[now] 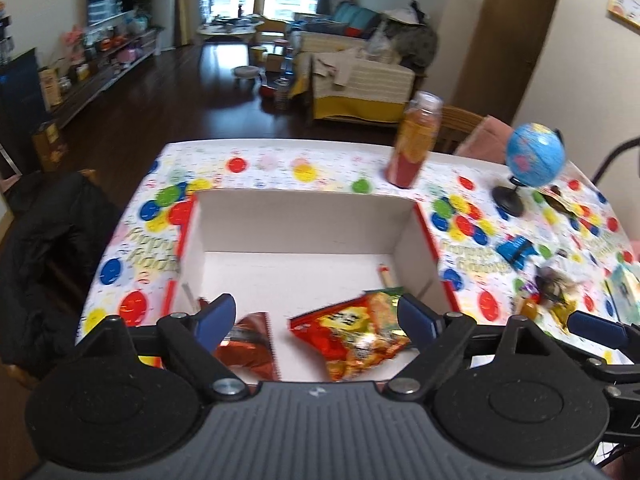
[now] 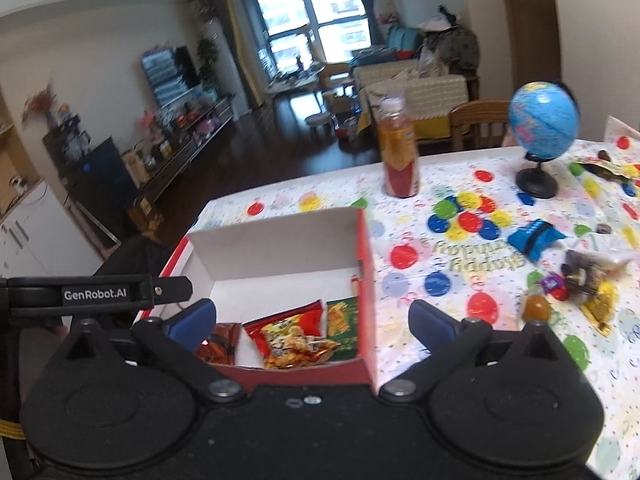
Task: Organize snacks
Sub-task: 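Withdraw both tools from the box back toward the remaining snacks, then grasp the yellow packet with the right tool while the left tool grasps the brown egg snack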
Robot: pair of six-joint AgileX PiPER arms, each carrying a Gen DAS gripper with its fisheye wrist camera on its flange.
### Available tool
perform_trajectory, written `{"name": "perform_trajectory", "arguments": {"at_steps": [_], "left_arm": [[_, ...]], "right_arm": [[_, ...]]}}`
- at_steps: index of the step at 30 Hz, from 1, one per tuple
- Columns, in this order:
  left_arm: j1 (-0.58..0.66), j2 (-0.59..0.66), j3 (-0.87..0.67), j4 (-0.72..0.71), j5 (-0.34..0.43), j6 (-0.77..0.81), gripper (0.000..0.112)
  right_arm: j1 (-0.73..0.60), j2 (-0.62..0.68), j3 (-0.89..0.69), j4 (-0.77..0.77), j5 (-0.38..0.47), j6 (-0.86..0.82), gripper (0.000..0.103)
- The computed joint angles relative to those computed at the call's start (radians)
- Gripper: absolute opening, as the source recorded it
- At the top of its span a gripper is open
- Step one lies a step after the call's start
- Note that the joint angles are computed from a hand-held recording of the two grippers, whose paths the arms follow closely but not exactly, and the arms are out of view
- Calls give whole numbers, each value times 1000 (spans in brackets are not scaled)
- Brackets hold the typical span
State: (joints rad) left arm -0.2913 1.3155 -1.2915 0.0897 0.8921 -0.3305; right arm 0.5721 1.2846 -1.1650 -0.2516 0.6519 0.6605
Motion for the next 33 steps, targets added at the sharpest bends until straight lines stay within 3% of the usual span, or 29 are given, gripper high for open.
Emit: {"name": "perform_trajectory", "arguments": {"at_steps": [3, 5, 17, 24, 33], "left_arm": [[-47, 16, -7, 8, -21, -15, 103], [-90, 33, -16, 36, -37, -56, 103], [-381, 290, -233, 166, -4, -291, 103], [-494, 513, -446, 228, 63, -402, 103], [-550, 850, -868, 188, 244, -367, 103]], "right_arm": [[-6, -52, 66, -97, -22, 83, 103], [-32, -74, 88, -113, -14, 72, 103], [-589, -156, 189, 452, 38, -709, 102], [-922, -54, 171, 749, 95, -1144, 98], [-1082, 161, 117, 874, 63, -1432, 83]]}}
